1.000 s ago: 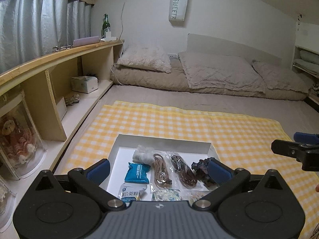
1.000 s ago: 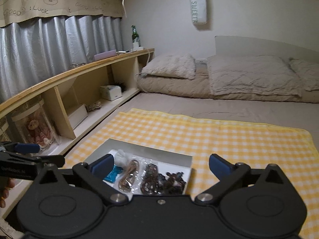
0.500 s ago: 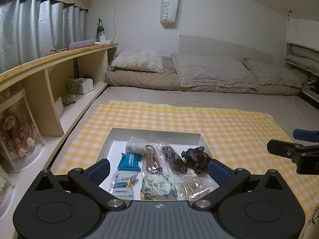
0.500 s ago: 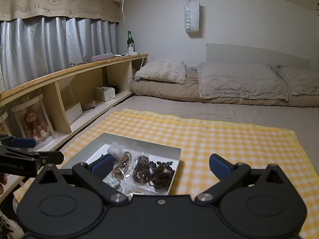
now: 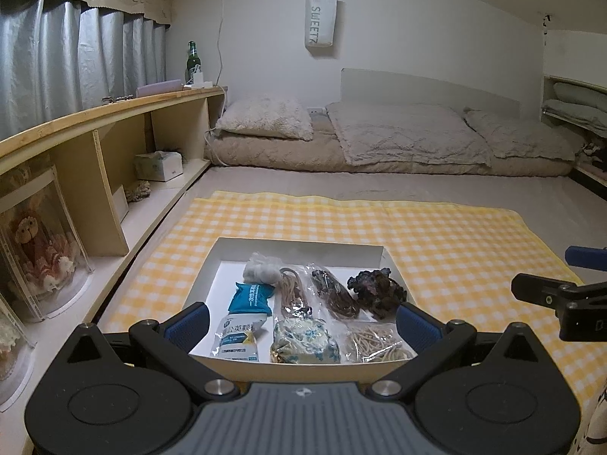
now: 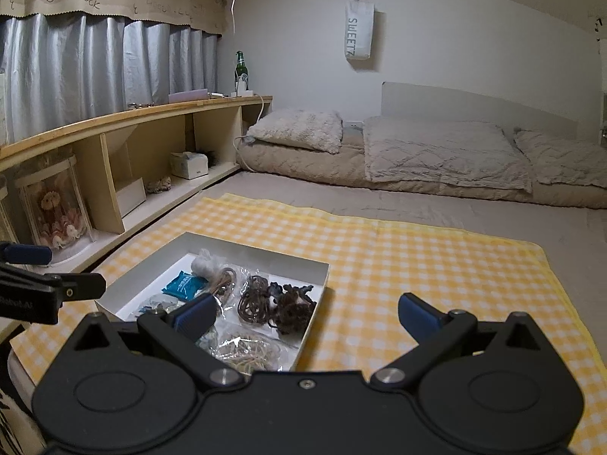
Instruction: Organize soft objects
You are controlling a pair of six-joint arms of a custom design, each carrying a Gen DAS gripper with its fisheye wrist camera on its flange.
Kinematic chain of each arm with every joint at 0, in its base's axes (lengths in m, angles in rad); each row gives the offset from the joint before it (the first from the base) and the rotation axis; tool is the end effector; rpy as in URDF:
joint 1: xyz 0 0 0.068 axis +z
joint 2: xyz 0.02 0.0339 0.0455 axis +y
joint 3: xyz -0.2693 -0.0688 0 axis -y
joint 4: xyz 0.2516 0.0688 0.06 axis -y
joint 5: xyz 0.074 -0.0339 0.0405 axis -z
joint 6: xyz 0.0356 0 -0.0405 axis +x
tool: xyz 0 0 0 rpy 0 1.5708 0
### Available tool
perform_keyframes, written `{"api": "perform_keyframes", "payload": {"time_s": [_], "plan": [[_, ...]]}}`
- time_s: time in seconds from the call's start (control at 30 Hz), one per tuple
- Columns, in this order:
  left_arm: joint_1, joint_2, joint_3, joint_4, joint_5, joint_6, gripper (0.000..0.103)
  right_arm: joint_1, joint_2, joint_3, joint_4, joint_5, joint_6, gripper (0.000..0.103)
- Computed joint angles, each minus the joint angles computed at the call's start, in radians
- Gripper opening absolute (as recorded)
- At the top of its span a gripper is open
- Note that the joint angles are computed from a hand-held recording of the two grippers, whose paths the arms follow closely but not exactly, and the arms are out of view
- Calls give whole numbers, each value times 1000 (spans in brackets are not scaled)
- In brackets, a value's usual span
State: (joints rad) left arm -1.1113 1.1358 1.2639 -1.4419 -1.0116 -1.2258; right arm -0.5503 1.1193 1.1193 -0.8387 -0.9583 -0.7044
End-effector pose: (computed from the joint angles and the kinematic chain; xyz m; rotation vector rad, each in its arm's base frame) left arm 0.1033 -0.1408 0.3595 -0.2716 2.0989 0.2067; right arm 0.2004 -0.0888 0.3456 -0.5498 1.9588 0.3903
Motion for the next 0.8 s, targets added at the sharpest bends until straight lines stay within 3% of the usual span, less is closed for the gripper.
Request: {"api": "perform_keyframes", "payload": {"time_s": [0.23, 0.8], "plan": [[-15, 19, 6, -45, -12, -37, 103, -2, -23, -21, 16, 0, -6, 103], [-9, 14, 3, -39, -7, -32, 103, 5, -28, -28, 23, 15, 15, 103]]}}
